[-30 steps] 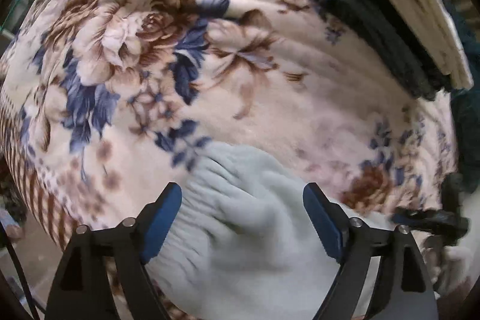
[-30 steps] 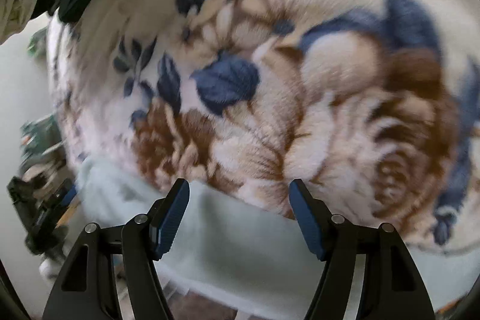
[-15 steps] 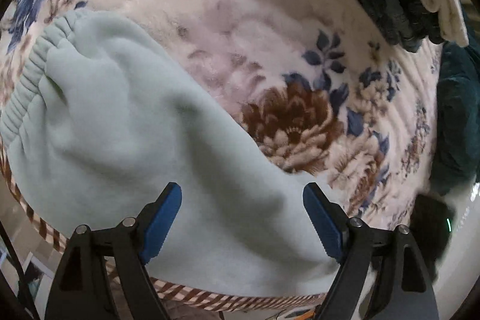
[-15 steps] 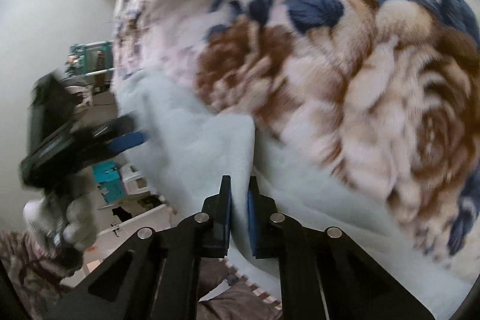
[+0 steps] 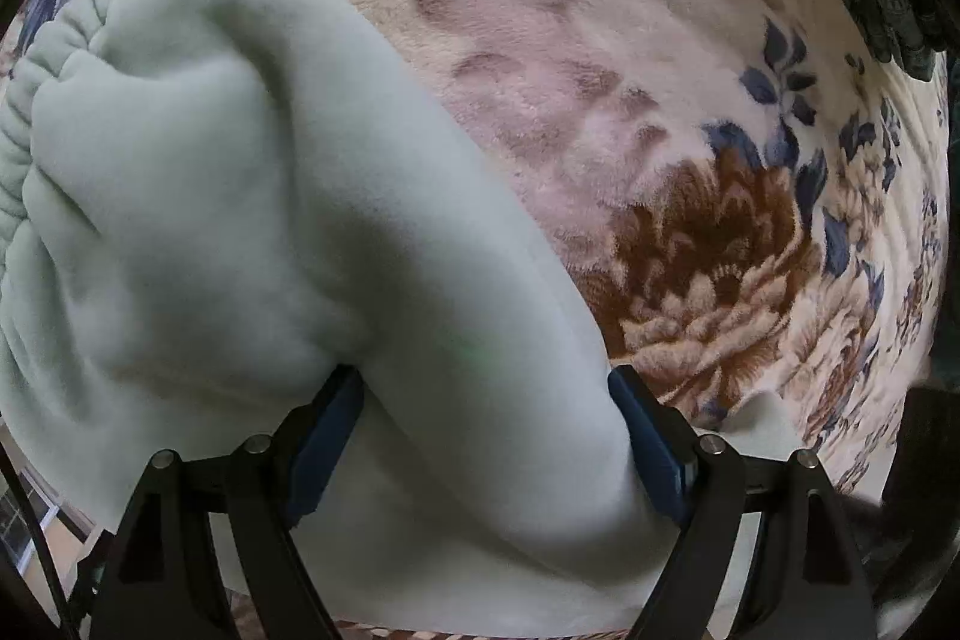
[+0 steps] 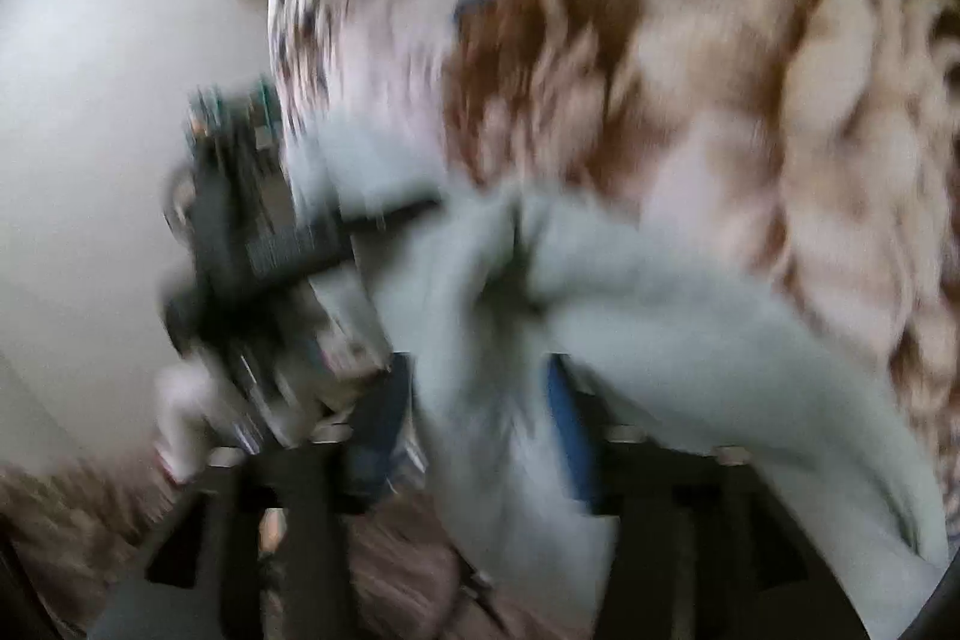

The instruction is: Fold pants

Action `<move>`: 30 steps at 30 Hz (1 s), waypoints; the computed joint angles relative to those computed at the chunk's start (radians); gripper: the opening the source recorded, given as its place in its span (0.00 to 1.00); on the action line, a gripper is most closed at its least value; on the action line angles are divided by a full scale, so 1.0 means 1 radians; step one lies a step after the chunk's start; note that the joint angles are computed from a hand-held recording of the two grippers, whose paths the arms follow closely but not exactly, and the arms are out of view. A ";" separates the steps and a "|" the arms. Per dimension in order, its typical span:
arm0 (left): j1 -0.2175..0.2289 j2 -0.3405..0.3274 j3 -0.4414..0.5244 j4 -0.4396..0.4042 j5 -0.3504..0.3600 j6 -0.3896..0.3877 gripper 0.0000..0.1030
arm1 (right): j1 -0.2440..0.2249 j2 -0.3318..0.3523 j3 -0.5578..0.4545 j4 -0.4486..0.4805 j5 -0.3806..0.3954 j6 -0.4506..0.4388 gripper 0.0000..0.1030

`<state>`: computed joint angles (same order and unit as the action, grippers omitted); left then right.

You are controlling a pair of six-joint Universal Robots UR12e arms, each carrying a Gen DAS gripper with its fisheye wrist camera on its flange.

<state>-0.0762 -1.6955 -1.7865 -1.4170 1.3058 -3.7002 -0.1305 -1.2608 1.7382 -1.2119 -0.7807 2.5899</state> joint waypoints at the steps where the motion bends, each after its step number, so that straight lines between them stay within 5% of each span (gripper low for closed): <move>1: 0.002 0.000 -0.001 0.003 -0.002 0.000 0.80 | -0.003 0.012 -0.003 0.001 0.025 0.013 0.64; 4: 0.005 0.001 -0.004 0.010 -0.005 0.007 0.80 | 0.016 0.077 -0.033 0.092 0.085 0.002 0.64; 6: 0.010 0.006 -0.010 0.017 -0.006 0.017 0.80 | 0.046 0.133 -0.078 0.207 0.035 -0.050 0.64; 9: 0.012 0.027 -0.022 0.030 -0.007 0.030 0.80 | 0.105 0.162 -0.118 0.226 -0.065 -0.076 0.56; 11: 0.010 0.046 -0.032 0.047 0.007 0.039 0.80 | 0.109 0.147 -0.118 0.158 -0.080 -0.022 0.13; 14: 0.025 0.086 -0.077 0.142 -0.021 0.033 0.82 | 0.074 0.086 -0.087 -0.100 -0.033 0.153 0.11; 16: 0.030 0.088 -0.078 0.153 -0.024 0.020 0.82 | 0.068 0.057 -0.077 -0.224 -0.086 0.223 0.10; 21: 0.062 0.112 -0.092 0.189 -0.050 -0.028 0.80 | 0.083 0.092 -0.109 -0.197 -0.153 0.248 0.11; 24: 0.065 0.119 -0.091 0.177 -0.015 0.003 0.81 | 0.098 0.087 -0.115 -0.340 -0.235 0.323 0.11; 28: 0.080 0.111 -0.104 0.135 -0.002 0.033 0.80 | 0.098 0.152 -0.177 -0.231 -0.253 0.303 0.11; 30: 0.087 0.111 -0.108 0.128 0.001 0.043 0.80 | 0.071 0.181 -0.210 -0.114 -0.175 0.277 0.17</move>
<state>0.0105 -1.5845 -1.8941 -1.2892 1.3068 -3.6569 -0.0598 -1.0802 1.5280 -1.3259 -0.9560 2.8666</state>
